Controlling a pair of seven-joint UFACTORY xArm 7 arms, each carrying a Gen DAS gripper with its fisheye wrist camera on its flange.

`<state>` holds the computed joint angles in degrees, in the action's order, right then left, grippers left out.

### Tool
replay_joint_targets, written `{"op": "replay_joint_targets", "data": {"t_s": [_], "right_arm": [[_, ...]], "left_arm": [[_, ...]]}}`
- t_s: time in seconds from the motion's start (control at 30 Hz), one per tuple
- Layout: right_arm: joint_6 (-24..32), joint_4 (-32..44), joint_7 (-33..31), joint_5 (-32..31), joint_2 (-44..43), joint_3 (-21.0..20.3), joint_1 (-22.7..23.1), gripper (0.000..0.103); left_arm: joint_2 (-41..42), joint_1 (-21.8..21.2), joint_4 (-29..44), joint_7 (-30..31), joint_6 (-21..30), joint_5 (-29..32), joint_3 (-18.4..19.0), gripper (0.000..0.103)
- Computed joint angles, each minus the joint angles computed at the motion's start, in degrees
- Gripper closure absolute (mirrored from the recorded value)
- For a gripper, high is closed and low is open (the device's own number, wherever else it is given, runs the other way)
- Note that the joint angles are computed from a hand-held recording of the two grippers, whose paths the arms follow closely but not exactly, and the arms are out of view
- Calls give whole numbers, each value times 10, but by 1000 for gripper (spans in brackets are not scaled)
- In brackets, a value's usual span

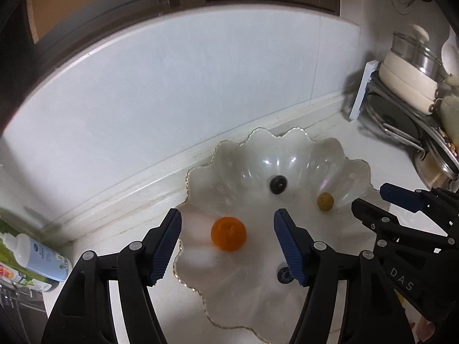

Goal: Organize fruits
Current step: 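Open left gripper to drop the orange while right gripper releases the plum into the bowl, then withdraw both tools from the bowl toward the remaining fruits on the counter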

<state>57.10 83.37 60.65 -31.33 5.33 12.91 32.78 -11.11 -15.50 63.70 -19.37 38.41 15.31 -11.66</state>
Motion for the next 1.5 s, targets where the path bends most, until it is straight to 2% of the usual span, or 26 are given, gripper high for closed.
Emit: {"op": "replay_joint_targets", "data": {"t_s": [0.37, 0.83, 1.07, 1.5], "right_arm": [[3, -59, 70, -52, -87, 36, -4, 60], [36, -106, 111, -86, -183, 105, -36, 60], [34, -138, 128, -69, -232, 132, -53, 60], [58, -179, 153, -35, -301, 188, -88, 60]], "left_arm": [[-89, -1, -50, -5, -23, -12, -15, 33], [-185, -8, -100, 20, -46, -49, -33, 30], [-230, -19, -127, 29, -54, -76, -37, 27], [-295, -29, -167, 38, -50, -87, -59, 25]]}}
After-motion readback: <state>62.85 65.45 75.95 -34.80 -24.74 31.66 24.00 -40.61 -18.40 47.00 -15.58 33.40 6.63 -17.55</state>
